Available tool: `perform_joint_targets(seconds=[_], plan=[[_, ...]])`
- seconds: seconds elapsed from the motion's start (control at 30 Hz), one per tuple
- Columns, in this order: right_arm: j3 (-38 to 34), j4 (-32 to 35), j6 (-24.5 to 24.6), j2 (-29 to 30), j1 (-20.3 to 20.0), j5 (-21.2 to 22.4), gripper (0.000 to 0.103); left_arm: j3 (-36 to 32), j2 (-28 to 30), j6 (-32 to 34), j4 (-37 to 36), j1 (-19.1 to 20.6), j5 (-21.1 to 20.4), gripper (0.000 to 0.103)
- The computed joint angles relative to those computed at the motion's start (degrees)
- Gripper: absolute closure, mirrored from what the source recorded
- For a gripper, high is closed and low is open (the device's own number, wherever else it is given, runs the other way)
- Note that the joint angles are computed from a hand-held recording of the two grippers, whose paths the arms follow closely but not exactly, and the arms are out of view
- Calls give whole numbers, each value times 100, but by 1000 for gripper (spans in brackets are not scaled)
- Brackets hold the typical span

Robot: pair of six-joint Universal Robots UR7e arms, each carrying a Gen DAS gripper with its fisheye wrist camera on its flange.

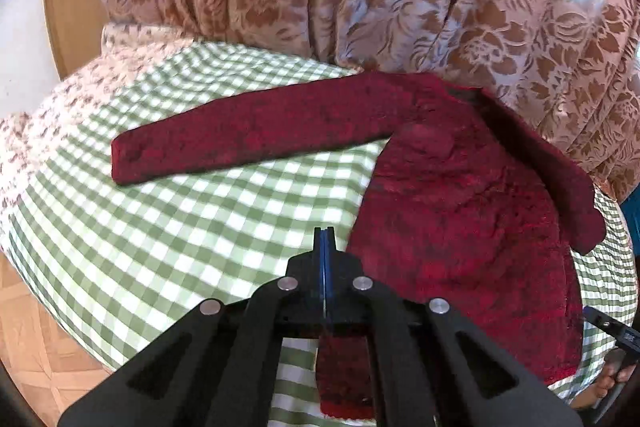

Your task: Fold small clothes

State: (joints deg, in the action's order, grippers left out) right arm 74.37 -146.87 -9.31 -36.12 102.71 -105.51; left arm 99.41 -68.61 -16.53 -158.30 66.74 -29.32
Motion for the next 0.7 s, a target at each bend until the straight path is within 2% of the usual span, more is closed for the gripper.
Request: perform_joint_targets(seconds=[0.03,0.07,0.1,0.13,0.17,0.2,0.23,0.27,0.3,0.37,0.4,0.43,0.47,0.5,0.6,0.7], plan=[[-151,161,50,146,21,-15,21,52,-34,-87,61,48,-100,103],[-318,291,83,316,75,-241,26,58,-23,-129,171,67,-85,103],[-416,316,74,431,137,-508,38,84,-15,-148,240,79,-107,103],[-456,146,-137,544,219,-811,54,151,-47,-153,244,89,-206,103],[-448,75,-220,555,259,-874,65,286,-116,-143,154,99,-379,102],[-449,131,-235,529,271,-839,74,332,-122,-89,15,118,-561,91],[-420,164,-308,473,294,-884,78,379,-99,-100,-114,122,-731,60],[-338,82,-461,411,326,-1027,79,453,-106,-124,-230,108,-795,46],[-236,9,-608,333,349,-1175,79,492,-66,-73,-446,101,-817,36],[-121,-8,-708,211,341,-1269,81,459,45,-51,-372,94,-792,39],[-28,-27,-749,118,333,-1327,82,429,88,-89,-237,106,-794,49],[70,-68,-806,34,331,-1405,83,391,120,-190,42,137,-912,66],[192,-154,-902,-34,322,-1482,83,349,146,-266,393,167,-1109,74],[313,-191,-985,-121,323,-1550,83,373,165,-245,505,148,-1125,83],[716,-86,-1276,-456,279,-1642,84,636,216,-228,666,-114,-652,88],[1045,75,-1261,-646,305,-1716,85,952,5,-768,974,-290,-671,89]])
